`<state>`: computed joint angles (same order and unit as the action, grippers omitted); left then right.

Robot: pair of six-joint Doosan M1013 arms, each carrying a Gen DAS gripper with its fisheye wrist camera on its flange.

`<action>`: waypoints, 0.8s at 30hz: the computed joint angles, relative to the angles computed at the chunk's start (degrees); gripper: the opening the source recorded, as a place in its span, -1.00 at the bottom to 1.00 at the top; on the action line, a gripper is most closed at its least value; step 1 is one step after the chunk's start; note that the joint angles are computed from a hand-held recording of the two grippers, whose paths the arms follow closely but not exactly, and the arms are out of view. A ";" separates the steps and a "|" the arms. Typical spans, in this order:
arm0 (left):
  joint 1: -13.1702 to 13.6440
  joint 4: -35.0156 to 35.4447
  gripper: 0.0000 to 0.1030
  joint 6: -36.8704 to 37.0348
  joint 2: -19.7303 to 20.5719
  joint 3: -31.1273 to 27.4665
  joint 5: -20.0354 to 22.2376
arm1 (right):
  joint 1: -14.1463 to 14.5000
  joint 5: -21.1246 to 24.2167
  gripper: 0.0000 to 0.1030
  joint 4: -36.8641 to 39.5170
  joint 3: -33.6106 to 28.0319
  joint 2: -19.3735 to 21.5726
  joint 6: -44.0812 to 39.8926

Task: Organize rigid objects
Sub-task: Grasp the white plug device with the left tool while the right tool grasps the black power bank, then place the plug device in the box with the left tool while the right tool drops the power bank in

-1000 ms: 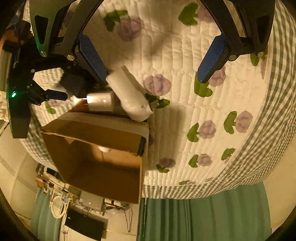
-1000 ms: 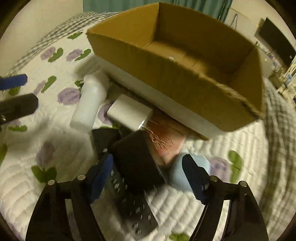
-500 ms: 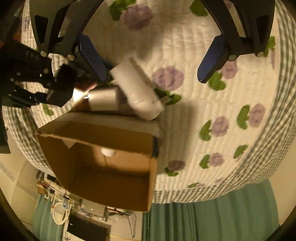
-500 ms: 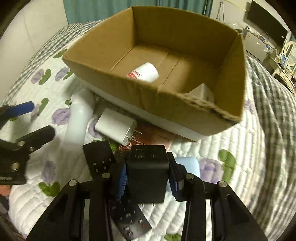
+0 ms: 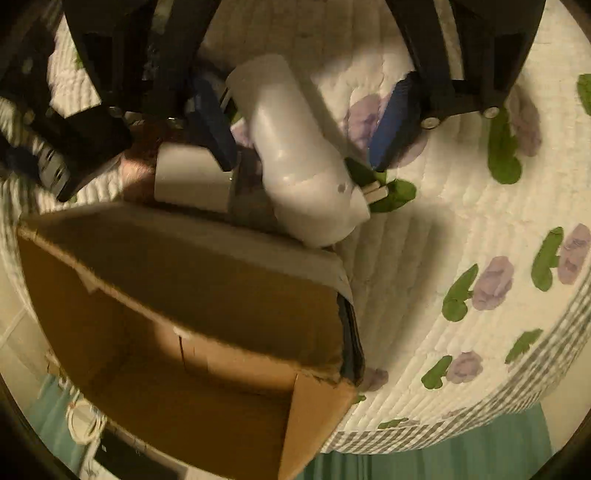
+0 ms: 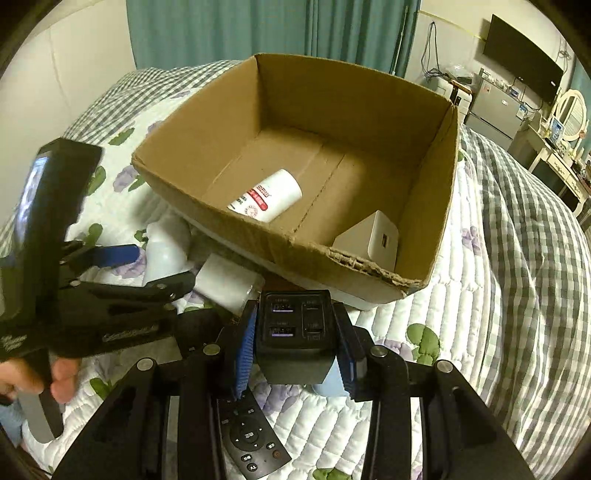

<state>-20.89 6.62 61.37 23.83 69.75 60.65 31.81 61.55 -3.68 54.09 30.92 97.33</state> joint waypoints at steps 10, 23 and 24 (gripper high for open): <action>-0.44 -1.52 -0.15 5.76 -2.75 2.32 -2.08 | 0.52 0.87 -0.26 0.26 -0.75 -0.02 -0.02; -1.01 -4.41 -0.16 12.54 -11.05 4.38 -7.92 | 3.27 0.55 -0.26 -7.59 -5.25 -4.15 6.96; -1.13 -3.67 -0.16 12.38 -11.07 3.49 -8.00 | 3.35 0.36 -0.26 -8.32 -5.88 -4.26 7.73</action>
<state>-22.02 2.95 73.75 12.76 73.23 52.65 35.16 61.91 -12.00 48.21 26.66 105.05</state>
